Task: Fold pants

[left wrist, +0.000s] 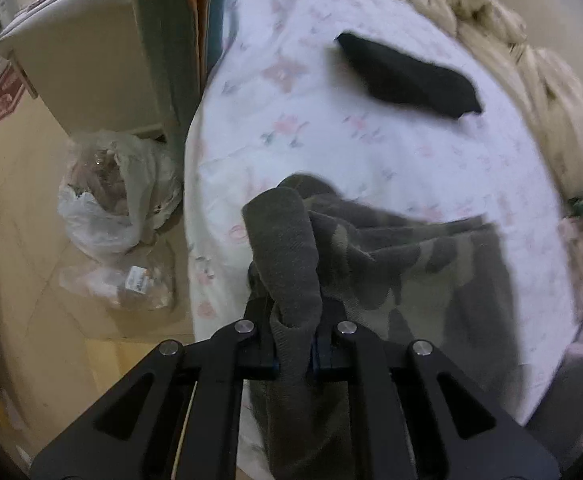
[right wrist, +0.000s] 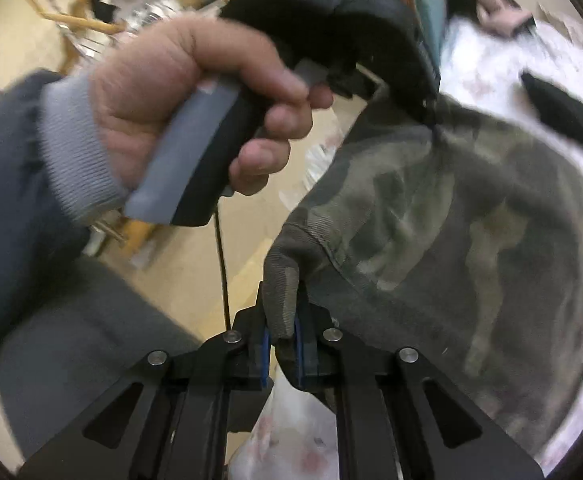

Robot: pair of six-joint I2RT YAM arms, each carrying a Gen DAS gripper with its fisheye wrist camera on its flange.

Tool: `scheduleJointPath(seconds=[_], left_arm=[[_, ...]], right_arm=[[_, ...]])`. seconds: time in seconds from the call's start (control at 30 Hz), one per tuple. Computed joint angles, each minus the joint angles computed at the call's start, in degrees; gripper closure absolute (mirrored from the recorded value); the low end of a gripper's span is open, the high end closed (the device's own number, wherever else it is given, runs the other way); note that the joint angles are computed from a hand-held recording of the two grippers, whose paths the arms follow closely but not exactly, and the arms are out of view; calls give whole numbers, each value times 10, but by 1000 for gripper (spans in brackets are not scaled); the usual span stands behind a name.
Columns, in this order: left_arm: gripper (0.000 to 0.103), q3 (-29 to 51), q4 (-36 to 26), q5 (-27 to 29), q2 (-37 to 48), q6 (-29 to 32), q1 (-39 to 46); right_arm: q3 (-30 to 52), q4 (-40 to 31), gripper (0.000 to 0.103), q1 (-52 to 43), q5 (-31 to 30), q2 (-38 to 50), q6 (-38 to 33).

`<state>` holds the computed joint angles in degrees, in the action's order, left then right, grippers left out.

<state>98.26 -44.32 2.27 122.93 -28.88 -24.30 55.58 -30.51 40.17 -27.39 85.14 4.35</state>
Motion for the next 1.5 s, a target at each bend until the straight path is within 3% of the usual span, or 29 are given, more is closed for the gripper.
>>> scheduleJointPath(seconds=[0.07,0.23,0.3,0.37,0.5,0.63,0.77,0.83,0.87,0.93,1.0,1.07,1.17,1.3,1.4,1.5], left_arm=[[92,1,9,-15,11,16,-7],[90,15,1,-58,22,27,-24],[90,31,-16,-61,31,29,-26],[90,58,-42,-57,45,16,-23],[90,75,-61,-73,55,23,-30],[90,73,-65,-89,55,28,-38],[90,71,-69,-109,60,33,-44],[90,53,-59,-114,55,30,-46],[90,51,-60,-118,56,32,-47],[90,57,-68,-122,61,27,-46],[90,58,-73,-128,59,20,-46],[90,52,-72,-130,52,22,-49],[90,35,-57,-103,27,-14,-50],[89,28,-28,-2,8,-79,-64],[88,72,-25,39,39,-93,-92],[88,208,-90,43,134,-96,-131]], right_arm=[[3,-9,84,-15,-18,4,8],[-18,-121,56,-184,-166,-100,-54],[-43,-152,24,-283,-208,-153,-75],[-44,-194,5,-405,-232,-149,-133],[-81,-178,4,-522,-257,-52,-117],[-101,-138,3,-520,-332,121,-107],[-183,65,0,-433,-423,148,38],[-228,213,0,-381,-396,128,155],[-232,234,0,-360,-371,121,173],[-254,292,13,-332,-321,72,236],[-261,291,43,-325,-283,11,246],[-237,235,59,-346,-286,-26,207],[-143,68,66,-401,-315,-21,57],[85,-274,67,-527,-352,98,-288],[283,-498,66,-591,-310,236,-498],[403,-546,66,-622,-232,339,-529]])
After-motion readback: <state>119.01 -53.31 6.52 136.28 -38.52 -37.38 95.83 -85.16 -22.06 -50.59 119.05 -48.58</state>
